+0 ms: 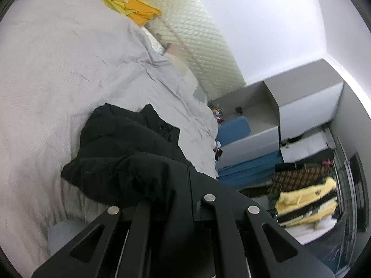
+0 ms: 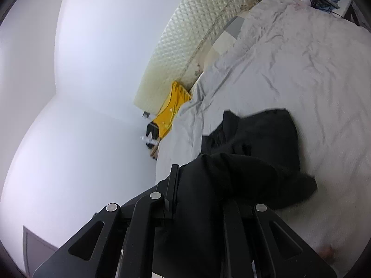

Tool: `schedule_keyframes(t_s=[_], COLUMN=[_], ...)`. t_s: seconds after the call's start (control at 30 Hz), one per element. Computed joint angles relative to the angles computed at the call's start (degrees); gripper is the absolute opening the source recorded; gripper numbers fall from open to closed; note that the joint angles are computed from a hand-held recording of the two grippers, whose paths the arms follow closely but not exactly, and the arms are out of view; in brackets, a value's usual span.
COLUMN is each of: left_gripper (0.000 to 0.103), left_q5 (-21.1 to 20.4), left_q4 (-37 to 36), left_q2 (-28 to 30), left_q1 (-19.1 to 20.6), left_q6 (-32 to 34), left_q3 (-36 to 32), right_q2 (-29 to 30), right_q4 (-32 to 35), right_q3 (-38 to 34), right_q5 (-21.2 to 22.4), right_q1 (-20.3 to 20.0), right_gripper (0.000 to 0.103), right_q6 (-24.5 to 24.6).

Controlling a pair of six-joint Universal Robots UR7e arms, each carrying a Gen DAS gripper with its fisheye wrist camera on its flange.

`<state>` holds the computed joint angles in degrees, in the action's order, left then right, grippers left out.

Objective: Fold large clothes

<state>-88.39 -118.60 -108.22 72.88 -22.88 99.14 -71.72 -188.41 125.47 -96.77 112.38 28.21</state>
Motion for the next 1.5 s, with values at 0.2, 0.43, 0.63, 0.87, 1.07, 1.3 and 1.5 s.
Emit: schedule_keyframes(t_s=[0.2, 0.43, 0.63, 0.87, 1.07, 1.3, 1.5], left_gripper=[0.006, 0.007, 0.010, 0.011, 0.011, 0.011, 0.016], left_q5=[3.01, 10.97, 13.12, 13.33, 12.02, 10.01, 3.80], left_q4=[0.94, 0.45, -0.66, -0.02, 0.29, 7.64, 11.22], left_q2=[12.68, 24.67, 31.86, 40.38, 45.35, 46.79, 42.33], left_q1=[3.64, 5.94, 8.04, 10.97, 12.80, 13.07, 13.50], left_q6=[-6.04, -7.61, -7.46, -4.34, -1.34, 3.12, 3.74], left_q3=[-9.43, -17.80, -22.53, -29.43, -33.29, -37.76, -36.68], right_q2=[9.33, 18.83, 22.80, 26.94, 29.21, 27.38, 22.41], right_q4=[5.13, 8.65, 12.71, 15.35, 14.36, 16.18, 18.03], right_q3=[-11.64, -22.00, -27.41, -32.00, -32.80, -31.71, -27.88], right_q5=[-2.56, -8.80, -12.80, -12.97, -10.99, -4.48, 0.21], right_q1=[-5.56, -8.67, -10.13, -12.71, -14.89, -15.97, -15.36], right_gripper=[0.009, 0.008, 0.006, 0.004, 0.004, 0.017, 0.039], right_q6=[2.11, 7.08, 9.18, 8.38, 7.90, 6.63, 2.77])
